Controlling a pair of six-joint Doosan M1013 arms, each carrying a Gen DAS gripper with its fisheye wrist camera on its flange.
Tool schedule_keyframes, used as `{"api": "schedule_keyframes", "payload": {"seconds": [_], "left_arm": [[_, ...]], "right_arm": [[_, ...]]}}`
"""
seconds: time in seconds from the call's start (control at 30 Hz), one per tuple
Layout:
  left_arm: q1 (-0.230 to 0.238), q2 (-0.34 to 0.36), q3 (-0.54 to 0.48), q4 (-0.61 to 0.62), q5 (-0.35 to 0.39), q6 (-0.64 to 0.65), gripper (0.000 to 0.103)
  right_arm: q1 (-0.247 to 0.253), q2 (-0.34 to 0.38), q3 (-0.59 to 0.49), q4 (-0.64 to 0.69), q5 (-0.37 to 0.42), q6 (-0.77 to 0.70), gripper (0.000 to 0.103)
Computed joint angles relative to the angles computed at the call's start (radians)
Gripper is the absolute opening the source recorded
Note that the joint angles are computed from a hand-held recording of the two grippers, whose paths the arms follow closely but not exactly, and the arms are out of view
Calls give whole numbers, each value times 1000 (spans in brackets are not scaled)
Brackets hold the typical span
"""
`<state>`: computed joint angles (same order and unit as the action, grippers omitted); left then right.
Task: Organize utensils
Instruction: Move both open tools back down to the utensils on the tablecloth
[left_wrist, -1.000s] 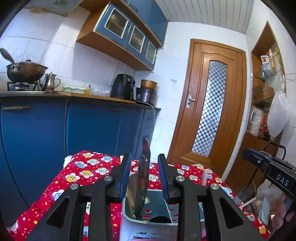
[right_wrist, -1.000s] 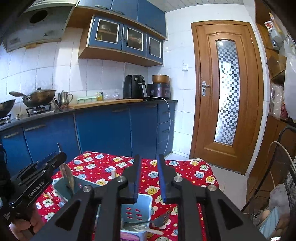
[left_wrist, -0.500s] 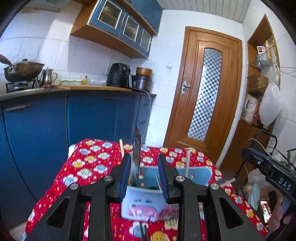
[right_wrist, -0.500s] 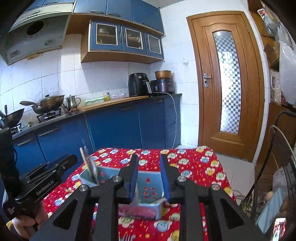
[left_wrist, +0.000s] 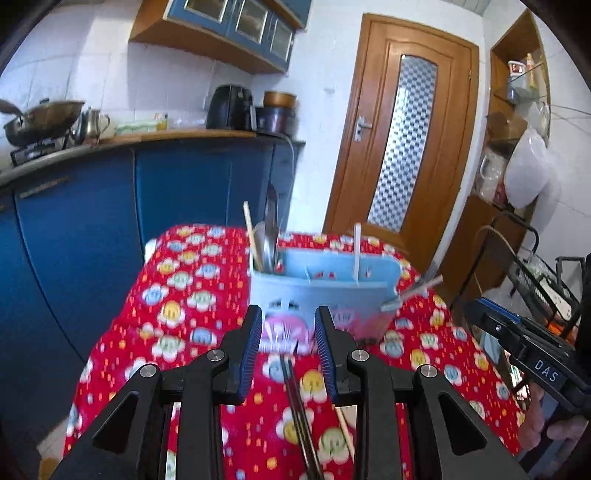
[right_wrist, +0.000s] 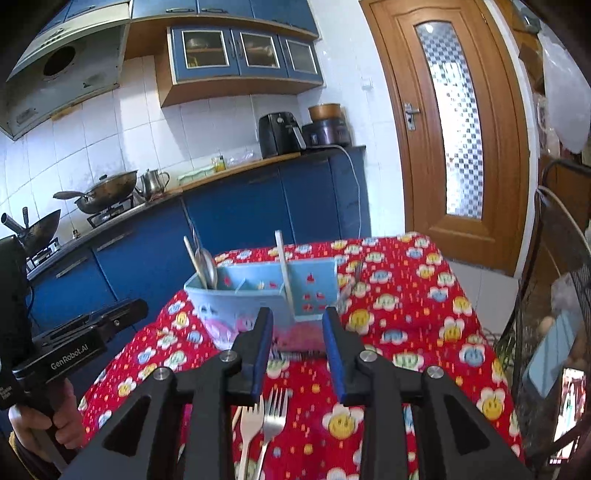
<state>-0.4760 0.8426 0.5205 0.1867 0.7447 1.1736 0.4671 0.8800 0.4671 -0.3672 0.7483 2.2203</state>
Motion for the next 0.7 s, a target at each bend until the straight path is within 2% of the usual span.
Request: {"api": "schedule_keyframes", "payload": {"seconds": [0.17, 0.33, 0.7], "left_arm": [[-4, -18, 40, 0, 33, 7, 30], [-6, -11, 34, -19, 102, 26, 30], [-1, 75, -106, -108, 335, 73, 30]], "right_arm": [[4, -28, 65, 36, -3, -13, 33], [4, -58, 132, 61, -20, -14, 35], [-4, -101, 235, 76, -47, 27, 37]]}}
